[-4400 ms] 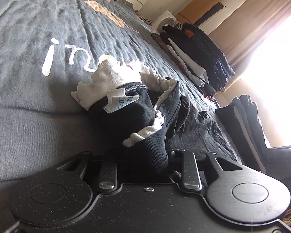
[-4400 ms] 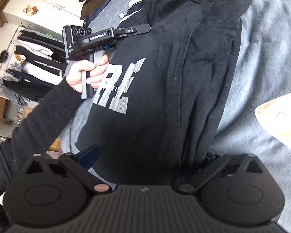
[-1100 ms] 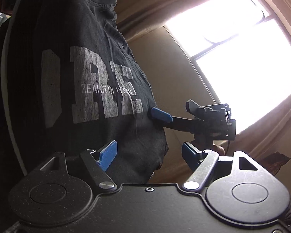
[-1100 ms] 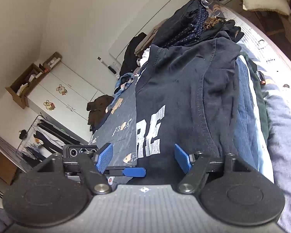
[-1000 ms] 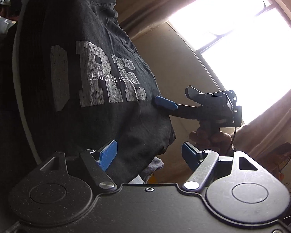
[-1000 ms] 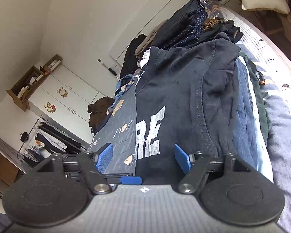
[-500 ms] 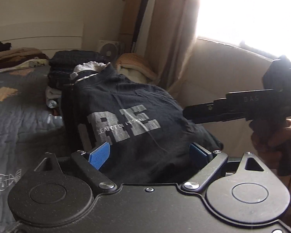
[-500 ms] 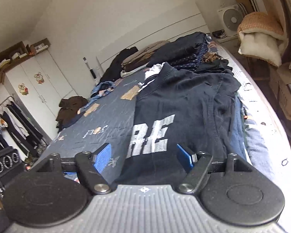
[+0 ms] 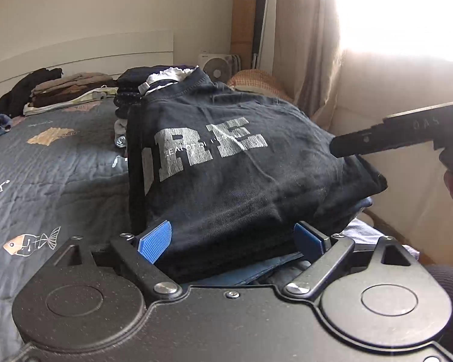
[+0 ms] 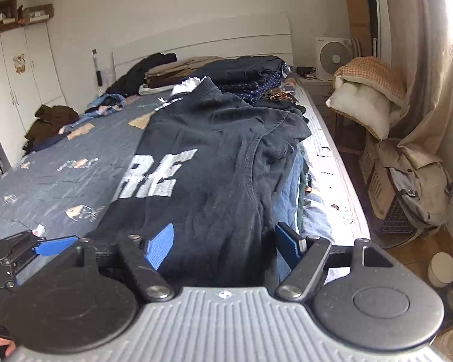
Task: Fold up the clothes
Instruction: 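Lower the folded shirt onto the stack of folded clothes with both grippers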
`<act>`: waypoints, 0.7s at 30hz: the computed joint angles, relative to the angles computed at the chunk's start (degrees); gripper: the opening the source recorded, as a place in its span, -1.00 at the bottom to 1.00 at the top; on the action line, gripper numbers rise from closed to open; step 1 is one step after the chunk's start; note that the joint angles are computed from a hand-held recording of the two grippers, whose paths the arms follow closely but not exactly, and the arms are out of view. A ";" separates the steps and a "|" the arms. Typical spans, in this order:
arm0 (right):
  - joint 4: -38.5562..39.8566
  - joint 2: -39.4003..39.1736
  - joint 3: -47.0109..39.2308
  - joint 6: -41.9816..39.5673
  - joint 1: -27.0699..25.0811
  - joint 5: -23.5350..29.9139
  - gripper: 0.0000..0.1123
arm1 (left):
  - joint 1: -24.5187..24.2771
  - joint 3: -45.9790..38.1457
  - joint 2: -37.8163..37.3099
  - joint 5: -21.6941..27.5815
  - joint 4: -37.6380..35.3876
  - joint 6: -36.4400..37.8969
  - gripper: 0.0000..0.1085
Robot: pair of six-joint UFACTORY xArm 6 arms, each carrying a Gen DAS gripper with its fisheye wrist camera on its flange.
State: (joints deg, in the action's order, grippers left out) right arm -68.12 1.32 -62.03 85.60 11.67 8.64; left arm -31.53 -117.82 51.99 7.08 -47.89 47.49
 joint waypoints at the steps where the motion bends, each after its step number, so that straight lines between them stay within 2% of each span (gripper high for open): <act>1: -1.01 -1.35 1.15 0.57 -0.22 -0.97 0.30 | 0.16 1.53 -1.61 0.12 -4.21 3.85 0.62; 4: -2.28 -5.13 4.10 -4.34 1.00 1.43 0.30 | 1.18 5.77 -6.08 2.43 -9.39 9.36 0.62; 7: -2.57 -8.56 6.64 -11.05 2.79 5.20 0.30 | 2.22 7.79 -8.77 6.03 -9.82 8.40 0.64; 10: 7.18 -8.45 7.47 -20.15 3.55 6.46 0.29 | 2.94 8.16 -10.17 9.34 -9.84 4.83 0.64; 12: 12.24 -7.59 7.31 -22.48 3.52 5.76 0.26 | 2.95 9.03 -11.12 8.94 -7.44 1.45 0.64; 14: 15.15 -6.56 6.84 -23.03 3.45 5.08 0.24 | 2.84 10.77 -12.68 7.41 -7.98 2.97 0.65; 16: 16.29 -5.35 6.02 -22.40 3.39 6.27 0.13 | 2.78 12.05 -13.86 5.83 -9.76 5.33 0.74; 17: 16.96 -4.86 6.46 -21.92 2.82 5.47 -0.09 | 2.72 12.50 -14.29 4.81 -10.57 6.33 0.76; 18: 19.11 -4.54 6.94 -22.25 2.07 3.91 -0.41 | 2.78 12.15 -14.06 4.34 -9.42 4.94 0.78; 20: 24.26 -3.95 7.96 -23.91 0.78 0.86 -0.48 | 3.00 11.00 -13.35 4.50 -7.61 2.56 0.78; 21: 27.07 -4.03 8.60 -25.75 0.47 -0.54 -0.57 | 3.14 10.21 -12.88 5.12 -7.08 1.71 0.78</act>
